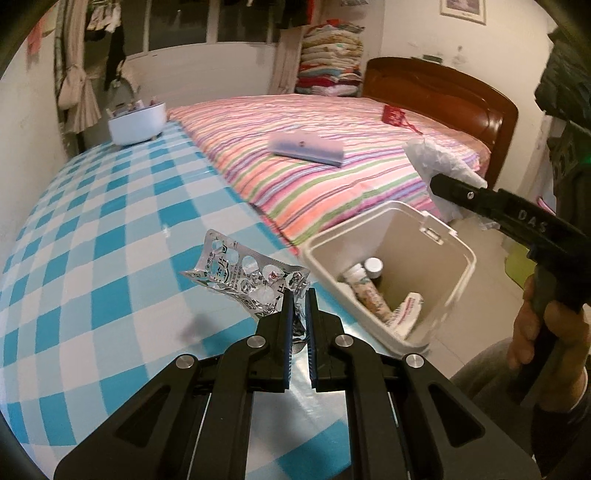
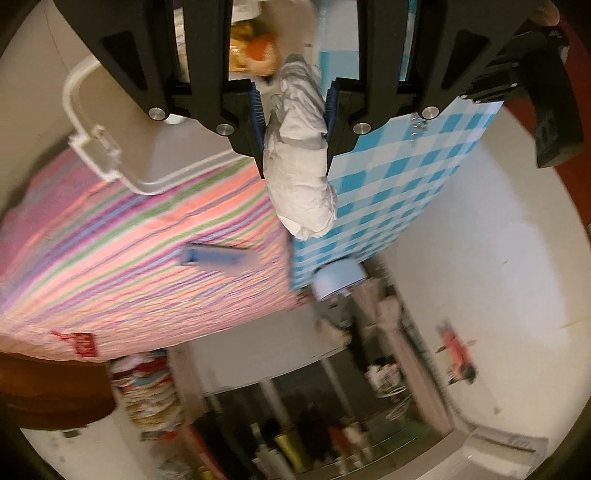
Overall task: Collect trash
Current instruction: 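Carry the tissue over the white bin and release it with the right gripper, then lower the blister pack into the white bin and open the left gripper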
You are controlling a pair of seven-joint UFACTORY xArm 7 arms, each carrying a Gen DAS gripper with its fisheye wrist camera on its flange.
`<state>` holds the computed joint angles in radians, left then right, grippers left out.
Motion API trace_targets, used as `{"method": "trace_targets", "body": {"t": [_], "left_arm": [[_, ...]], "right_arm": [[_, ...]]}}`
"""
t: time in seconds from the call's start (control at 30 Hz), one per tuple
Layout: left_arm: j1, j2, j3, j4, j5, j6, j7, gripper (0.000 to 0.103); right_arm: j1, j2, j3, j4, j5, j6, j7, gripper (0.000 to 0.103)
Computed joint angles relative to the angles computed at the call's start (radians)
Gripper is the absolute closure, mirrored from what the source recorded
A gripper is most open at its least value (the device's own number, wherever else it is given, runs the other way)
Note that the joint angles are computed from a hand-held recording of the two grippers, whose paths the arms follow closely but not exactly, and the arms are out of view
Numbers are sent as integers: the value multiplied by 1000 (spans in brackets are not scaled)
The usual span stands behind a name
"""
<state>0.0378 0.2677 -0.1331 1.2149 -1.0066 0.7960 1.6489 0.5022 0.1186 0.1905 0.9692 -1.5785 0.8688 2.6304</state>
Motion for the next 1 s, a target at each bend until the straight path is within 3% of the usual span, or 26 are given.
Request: {"method": "trace_targets", "body": {"t": [0.1,0.23,0.27,0.33,0.4,0.6,1.0], "left_arm": [[-10,-18,-7,-19,0,1,12,97],[-25,-35,-7,-35,-2,3,20,97],[-29,-42,-8,-41,-3,4,23,97],[-38,-49,-7,-46,-6,4,25,97],[-46,-51,-5,-47,-2,6,22,97],[-72,-58,-8,-56,11,4,19,97],[-138,-28,-40,-15,80,2,-66,96]], "right_arm": [[6,-8,5,-16,63,24,-6,77],[-4,-8,-1,-21,71,-29,29,73],[-2,-11,0,-24,71,-23,34,70],[8,-22,8,-34,74,18,57,47],[18,-32,16,-44,65,58,93,39],[46,-71,50,-90,84,183,210,38],[15,-188,88,-222,86,284,334,38]]}}
